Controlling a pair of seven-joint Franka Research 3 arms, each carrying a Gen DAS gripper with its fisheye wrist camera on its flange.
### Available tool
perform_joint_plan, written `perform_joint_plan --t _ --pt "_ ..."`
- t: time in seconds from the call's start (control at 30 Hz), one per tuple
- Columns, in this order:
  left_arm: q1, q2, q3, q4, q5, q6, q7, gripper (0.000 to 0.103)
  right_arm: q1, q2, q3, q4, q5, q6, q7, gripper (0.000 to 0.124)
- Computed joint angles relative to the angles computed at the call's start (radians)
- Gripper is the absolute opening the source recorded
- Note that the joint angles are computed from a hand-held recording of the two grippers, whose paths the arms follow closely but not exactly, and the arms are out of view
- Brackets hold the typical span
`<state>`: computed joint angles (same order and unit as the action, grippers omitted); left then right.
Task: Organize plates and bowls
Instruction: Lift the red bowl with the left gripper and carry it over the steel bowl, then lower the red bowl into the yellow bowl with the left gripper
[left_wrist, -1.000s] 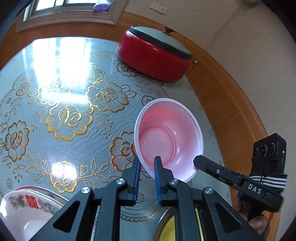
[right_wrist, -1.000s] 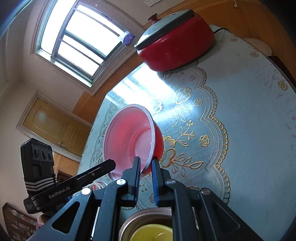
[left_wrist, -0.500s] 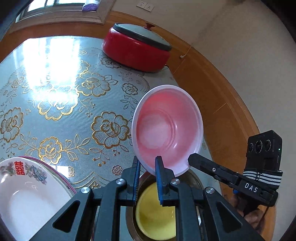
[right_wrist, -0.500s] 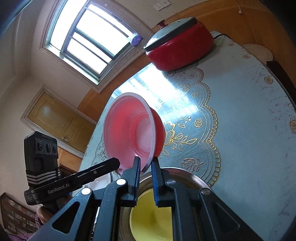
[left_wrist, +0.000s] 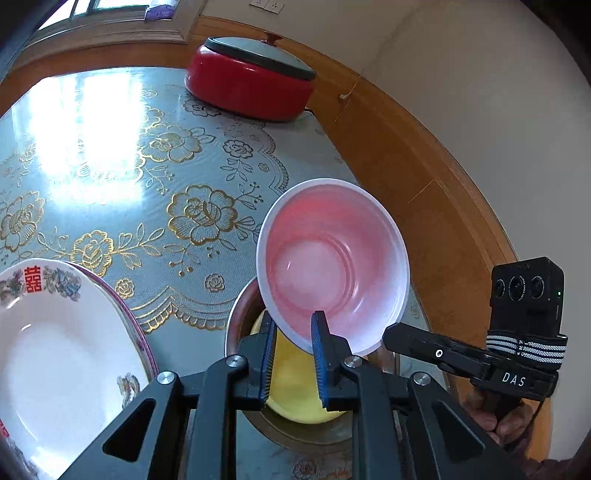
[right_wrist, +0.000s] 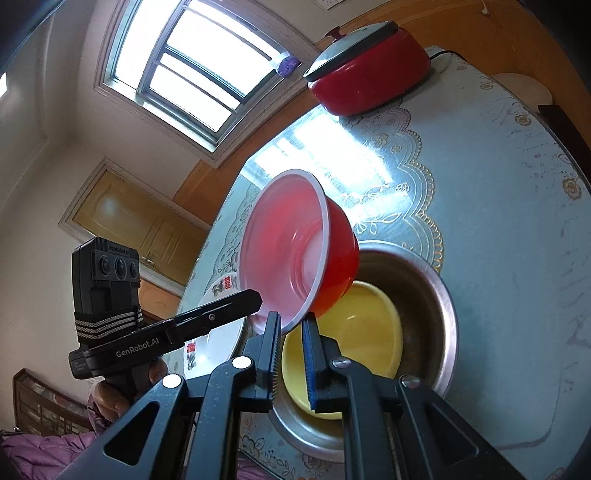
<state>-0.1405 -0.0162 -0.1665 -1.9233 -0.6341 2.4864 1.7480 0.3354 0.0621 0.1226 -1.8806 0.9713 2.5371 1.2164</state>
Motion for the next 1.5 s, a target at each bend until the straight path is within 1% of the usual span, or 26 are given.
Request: perform_joint_plan --t 0.13,0.27,0.37,0.47,0.63,0.67,0.77,0.83,1.03,1.1,1.17,1.23,1.27,1.37,1.5 --pt "-0.002 -0.035 0.010 -0.046 -0.057 -0.028 0.033 0.018 0.004 -0.036 0.000 -0.036 0.023 -0.019 -0.037 0.011" --pt "-0.006 -0.060 0.021 -0.077 -0.083 -0.057 0.037 0.018 0.016 -0.056 -0.003 -0.052 0.024 -0.043 -0.067 0.011" --pt "-0.012 -0.080 0.027 -0.096 -0.088 -0.064 0.039 0.018 0.021 -0.066 -0.007 -0.064 0.016 -0.053 -0.069 0.011" --pt "-0.018 -0.093 0.034 -0.110 -0.093 -0.075 0.041 0.018 0.020 -0.074 -0.013 -0.077 0.024 -0.078 -0.080 0.013" --pt "-0.022 -0.090 0.038 -0.115 -0.081 -0.091 0.030 0.018 0.022 -0.070 -0.016 -0.085 0.004 -0.090 -0.053 0.014" --pt "-0.023 -0.070 0.036 -0.102 -0.074 -0.087 0.029 0.018 0.020 -0.065 -0.017 -0.080 -0.003 -0.098 -0.046 0.016" --pt "-0.018 -0.057 0.032 -0.096 -0.058 -0.097 0.012 0.018 0.018 -0.068 -0.018 -0.091 -0.027 -0.105 -0.023 0.017" --pt "-0.017 -0.046 0.029 -0.090 -0.069 -0.097 0.019 0.017 0.015 -0.070 -0.020 -0.097 -0.039 -0.110 -0.014 0.021" --pt "-0.010 -0.025 0.018 -0.075 -0.057 -0.092 0.022 0.017 0.013 -0.095 -0.021 -0.120 -0.119 -0.078 0.049 0.026" --pt "-0.008 -0.024 0.014 -0.076 -0.046 -0.085 0.017 0.017 0.013 -0.098 -0.021 -0.118 -0.177 -0.066 0.089 0.029" --pt "-0.007 -0.022 0.011 -0.077 -0.029 -0.078 0.010 0.017 0.014 -0.094 -0.017 -0.113 -0.270 -0.037 0.157 0.030" --pt "-0.007 -0.023 0.009 -0.078 -0.019 -0.078 0.008 0.017 0.013 -0.083 -0.019 -0.099 -0.320 -0.017 0.197 0.030" --pt "-0.008 -0.023 0.008 -0.078 -0.014 -0.076 0.009 0.017 0.012 -0.075 -0.019 -0.088 -0.352 -0.016 0.212 0.031" --pt "-0.008 -0.022 0.007 -0.078 -0.003 -0.071 0.007 0.017 0.013 -0.040 -0.017 -0.044 -0.531 -0.015 0.311 0.031" --pt "-0.010 -0.034 0.008 -0.090 0.007 -0.053 0.006 0.017 0.024 0.004 -0.015 0.016 -0.688 -0.029 0.340 0.031"
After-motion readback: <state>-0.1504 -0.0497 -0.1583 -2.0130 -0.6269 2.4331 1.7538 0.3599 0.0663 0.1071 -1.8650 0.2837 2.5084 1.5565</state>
